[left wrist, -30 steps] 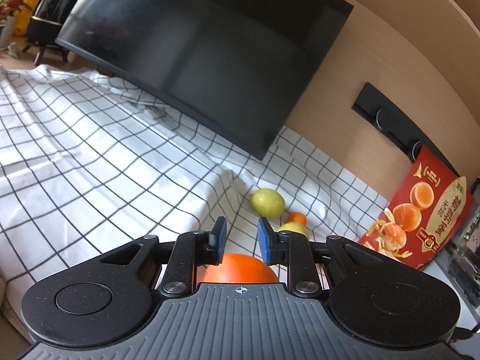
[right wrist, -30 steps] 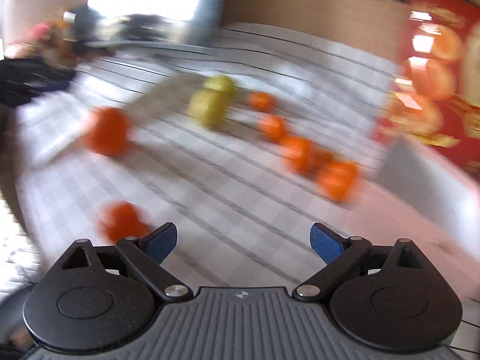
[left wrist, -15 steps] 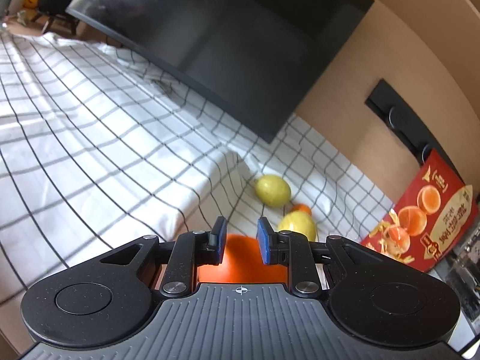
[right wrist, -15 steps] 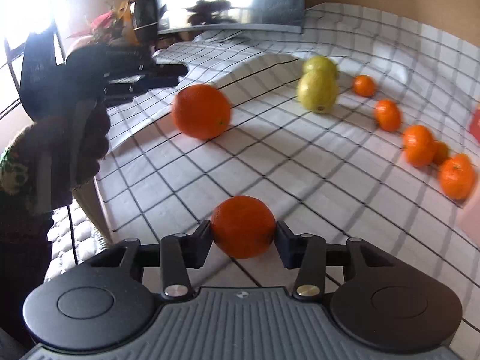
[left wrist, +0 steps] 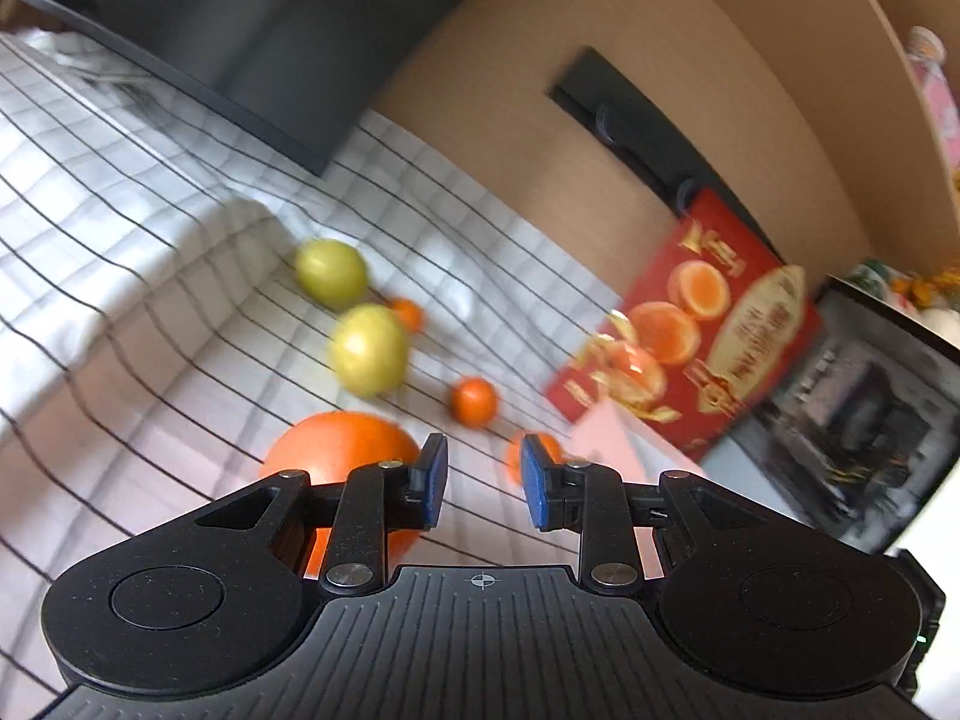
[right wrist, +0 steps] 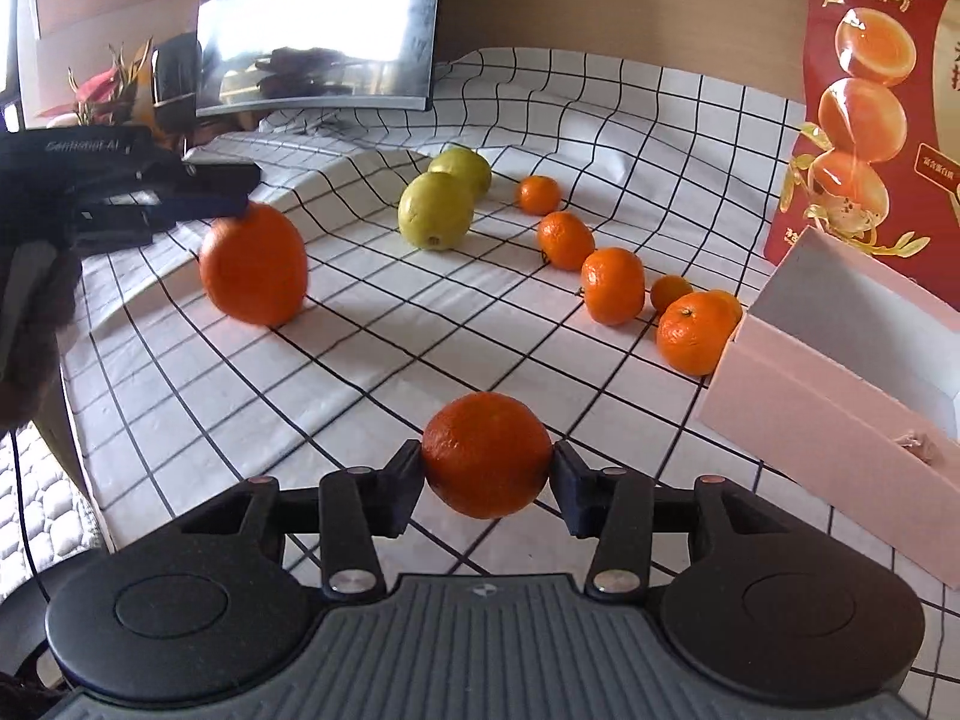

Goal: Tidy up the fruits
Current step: 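Grasp the large orange with the right gripper while the left gripper grasps a tangerine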

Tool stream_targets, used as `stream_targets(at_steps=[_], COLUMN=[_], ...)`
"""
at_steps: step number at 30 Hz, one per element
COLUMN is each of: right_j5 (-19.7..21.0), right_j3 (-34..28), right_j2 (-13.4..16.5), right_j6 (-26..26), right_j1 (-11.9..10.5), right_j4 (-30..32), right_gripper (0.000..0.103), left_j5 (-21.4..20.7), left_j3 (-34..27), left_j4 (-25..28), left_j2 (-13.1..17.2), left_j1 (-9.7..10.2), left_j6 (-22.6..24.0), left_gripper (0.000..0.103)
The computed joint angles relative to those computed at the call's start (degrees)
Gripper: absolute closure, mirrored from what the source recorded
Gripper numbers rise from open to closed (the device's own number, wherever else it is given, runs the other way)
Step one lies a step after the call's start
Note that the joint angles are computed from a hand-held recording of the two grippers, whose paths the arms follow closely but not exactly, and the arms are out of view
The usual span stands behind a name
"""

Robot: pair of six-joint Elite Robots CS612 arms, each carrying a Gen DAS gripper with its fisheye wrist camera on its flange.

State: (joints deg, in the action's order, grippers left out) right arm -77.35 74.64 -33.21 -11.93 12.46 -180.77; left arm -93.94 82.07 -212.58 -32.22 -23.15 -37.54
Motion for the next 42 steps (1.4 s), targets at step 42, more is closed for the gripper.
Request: stream_targets(at_steps=[42], right_j5=[12.98], right_j3=[-13.22], right_j2=[5.98], right_j6=[-9.85], right_j1=[5.5], right_j4=[16.66], right_gripper=[0.034], left_j5=[16.95], left_j3=[4.74], left_j4=[3.42], left_j2=[-2.1], left_j1=[0.99], left_j6=[-1.74], left_gripper=[0.073])
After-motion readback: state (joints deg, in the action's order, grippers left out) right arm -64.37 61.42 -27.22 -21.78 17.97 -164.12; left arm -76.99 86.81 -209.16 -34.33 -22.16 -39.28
